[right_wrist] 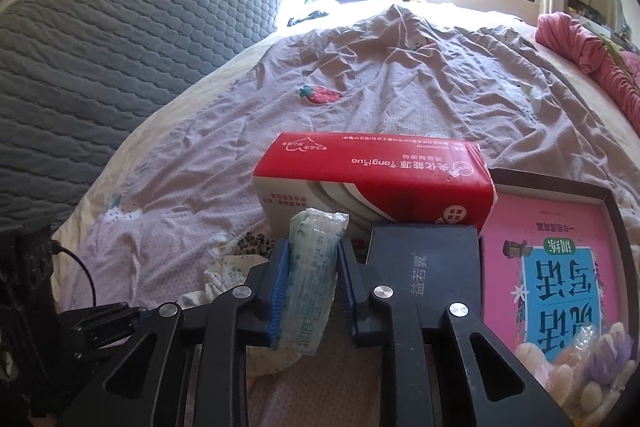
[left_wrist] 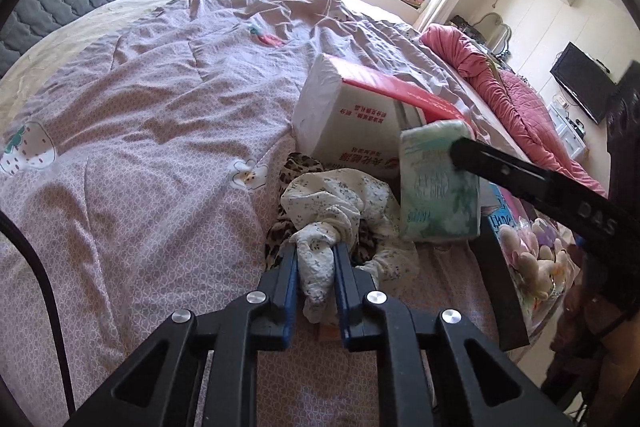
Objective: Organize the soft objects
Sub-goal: 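Grasp the white cloth scrunchie with left tool while right tool grasps the green tissue pack, then carry the white scrunchie in left tool while right tool carries the tissue pack over the tray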
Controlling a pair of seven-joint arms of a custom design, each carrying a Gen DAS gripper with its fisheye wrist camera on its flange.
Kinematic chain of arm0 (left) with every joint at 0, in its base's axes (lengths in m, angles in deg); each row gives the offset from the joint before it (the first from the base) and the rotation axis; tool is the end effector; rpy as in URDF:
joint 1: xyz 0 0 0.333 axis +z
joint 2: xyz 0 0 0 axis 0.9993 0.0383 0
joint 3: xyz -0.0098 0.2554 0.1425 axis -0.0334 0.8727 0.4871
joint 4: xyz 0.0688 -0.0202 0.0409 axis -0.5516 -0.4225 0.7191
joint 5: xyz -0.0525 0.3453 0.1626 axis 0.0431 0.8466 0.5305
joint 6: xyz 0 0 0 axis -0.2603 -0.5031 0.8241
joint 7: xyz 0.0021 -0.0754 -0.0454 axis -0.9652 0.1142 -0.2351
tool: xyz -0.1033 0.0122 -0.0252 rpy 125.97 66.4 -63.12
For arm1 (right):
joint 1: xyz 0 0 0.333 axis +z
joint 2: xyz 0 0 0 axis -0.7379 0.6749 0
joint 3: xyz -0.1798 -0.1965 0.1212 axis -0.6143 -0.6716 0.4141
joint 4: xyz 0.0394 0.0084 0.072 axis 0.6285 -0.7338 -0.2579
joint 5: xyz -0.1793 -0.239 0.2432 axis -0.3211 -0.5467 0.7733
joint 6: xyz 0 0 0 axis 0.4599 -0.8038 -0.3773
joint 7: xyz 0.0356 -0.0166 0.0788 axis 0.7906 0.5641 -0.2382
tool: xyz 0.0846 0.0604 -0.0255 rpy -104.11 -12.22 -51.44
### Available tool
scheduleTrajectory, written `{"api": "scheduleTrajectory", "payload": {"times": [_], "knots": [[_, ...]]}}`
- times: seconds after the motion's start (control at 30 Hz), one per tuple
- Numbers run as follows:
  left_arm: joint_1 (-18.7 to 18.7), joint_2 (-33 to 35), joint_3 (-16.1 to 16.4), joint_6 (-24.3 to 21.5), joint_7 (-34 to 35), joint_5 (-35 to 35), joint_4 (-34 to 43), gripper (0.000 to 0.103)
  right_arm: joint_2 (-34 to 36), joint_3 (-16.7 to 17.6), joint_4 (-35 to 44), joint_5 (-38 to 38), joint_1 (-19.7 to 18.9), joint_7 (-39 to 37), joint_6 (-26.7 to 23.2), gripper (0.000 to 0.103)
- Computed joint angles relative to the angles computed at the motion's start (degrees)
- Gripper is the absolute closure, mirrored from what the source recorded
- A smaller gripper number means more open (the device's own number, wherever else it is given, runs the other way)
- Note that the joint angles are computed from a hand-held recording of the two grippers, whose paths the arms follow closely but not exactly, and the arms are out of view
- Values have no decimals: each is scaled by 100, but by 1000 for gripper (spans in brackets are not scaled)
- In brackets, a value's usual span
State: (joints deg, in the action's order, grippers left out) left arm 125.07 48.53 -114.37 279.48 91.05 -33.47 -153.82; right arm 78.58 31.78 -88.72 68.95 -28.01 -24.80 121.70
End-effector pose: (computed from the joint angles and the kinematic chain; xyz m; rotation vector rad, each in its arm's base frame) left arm 0.4116 -0.1242 0.3171 -2.2826 1.3601 -0.9242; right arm 0.5263 0.3047 0.3671 -2.1742 0.9363 -0.1462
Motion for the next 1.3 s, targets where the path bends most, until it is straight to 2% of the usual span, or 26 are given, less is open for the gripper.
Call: {"api": "scheduleTrajectory", "payload": {"times": [0.17, 0.27, 0.37, 0.4, 0.43, 0.5, 0.57, 0.63, 0.73, 0.87, 1.07, 1.1, 1.3], "knots": [[-299, -209, 179, 231, 66, -175, -125, 89, -505, -152, -476, 258, -40, -305, -343, 84], [-433, -375, 241, 197, 83, -379, -200, 89, -510, -334, -606, -415, 148, 130, -226, 84], [-545, -487, 334, 175, -2, -409, -292, 89, -499, -348, -747, -610, 189, 370, -66, 84], [-569, -524, 360, 170, -37, -403, -314, 89, -497, -349, -769, -634, 175, 442, -113, 80], [-678, -515, 491, 206, -73, -365, -345, 89, -484, -355, -759, -644, 154, 538, -216, 66], [-716, -500, 526, 239, -80, -393, -359, 89, -470, -312, -713, -310, 57, 474, -471, 51], [-772, -456, 578, 263, -41, -417, -361, 89, -432, -312, -643, -47, 28, 459, -665, 46], [-767, -466, 550, 266, 12, -490, -362, 89, -345, -363, -568, -325, 111, 838, -694, 40], [-785, -473, 557, 379, 65, -625, -398, 89, -215, -396, -520, -730, 178, 1480, -647, 39], [-1054, -416, 800, 519, 203, -875, -460, 89, -16, -332, -433, -872, 109, 1902, -493, 39], [-1486, -321, 1218, 636, 436, -1218, -507, 89, 284, -76, -141, -133, -219, 1827, -677, 40], [-1599, -278, 1349, 652, 467, -1228, -506, 89, 275, -37, -148, 13, -243, 1725, -648, 44], [-2071, -152, 1774, 760, 742, -1484, -501, 89, 219, -25, -213, 11, -94, 1512, -412, 48]]}}
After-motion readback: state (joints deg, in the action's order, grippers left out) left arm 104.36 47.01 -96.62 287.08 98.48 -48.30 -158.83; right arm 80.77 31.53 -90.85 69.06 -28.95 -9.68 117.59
